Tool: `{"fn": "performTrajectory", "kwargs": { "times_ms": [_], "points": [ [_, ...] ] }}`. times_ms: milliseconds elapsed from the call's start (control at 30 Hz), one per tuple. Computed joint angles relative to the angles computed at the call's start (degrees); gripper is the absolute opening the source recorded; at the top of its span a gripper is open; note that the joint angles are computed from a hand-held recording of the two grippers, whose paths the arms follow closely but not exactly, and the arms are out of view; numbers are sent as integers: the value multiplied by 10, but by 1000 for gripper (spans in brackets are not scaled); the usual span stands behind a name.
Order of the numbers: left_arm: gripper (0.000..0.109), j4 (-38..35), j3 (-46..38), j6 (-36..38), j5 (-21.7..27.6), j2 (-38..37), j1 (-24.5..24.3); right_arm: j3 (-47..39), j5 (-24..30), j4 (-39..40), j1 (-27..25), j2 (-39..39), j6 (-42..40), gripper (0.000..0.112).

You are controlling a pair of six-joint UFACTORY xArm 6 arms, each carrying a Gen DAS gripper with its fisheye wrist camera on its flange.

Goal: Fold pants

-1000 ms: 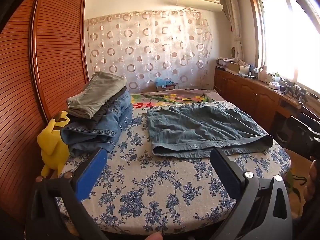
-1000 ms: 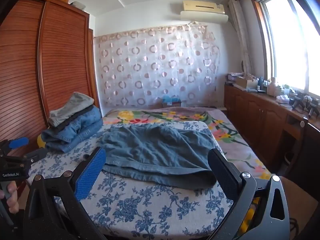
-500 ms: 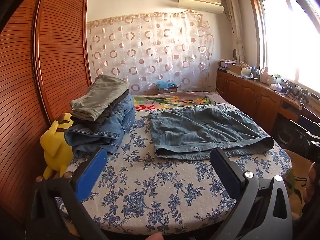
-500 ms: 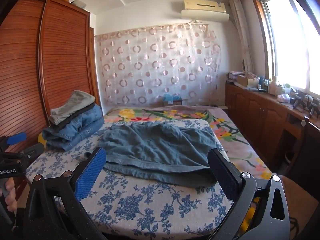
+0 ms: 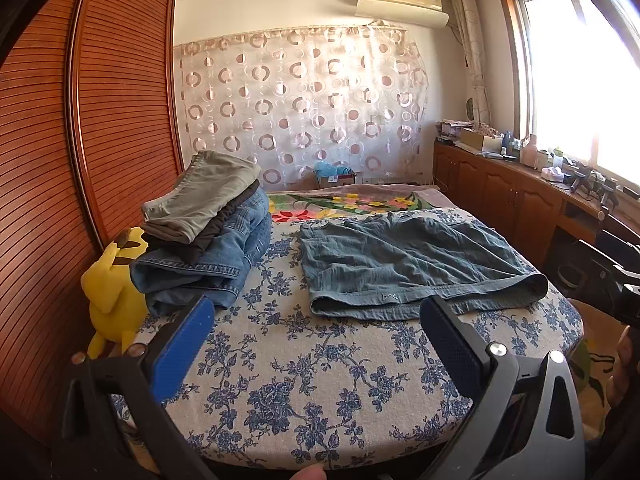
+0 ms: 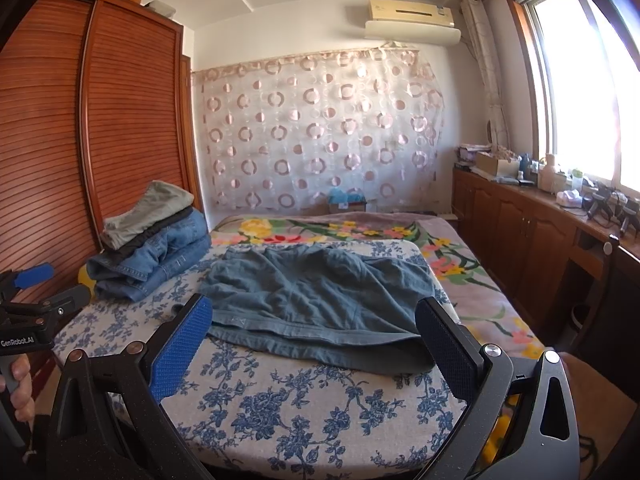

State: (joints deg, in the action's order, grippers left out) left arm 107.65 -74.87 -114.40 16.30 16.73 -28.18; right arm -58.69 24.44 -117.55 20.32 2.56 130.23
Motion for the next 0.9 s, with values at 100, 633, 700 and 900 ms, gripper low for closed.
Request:
{"fn": "performTrajectory", "kwargs": {
  "times_ms": [100,633,700,900],
  "points": [
    [103,-1,0,1,1,0,-1,-1,-1,-3,0,1,3,103],
    [103,-2,1,4,3,-4,-1,0,1,-1,1,-1,0,103],
    [103,-3,2,5,4,-5,-2,1,1,-2,1,-2,0,103],
    [103,-6,3,7,6,-7,-3,1,1,-3,1,-1,1,103]
  ]
}}
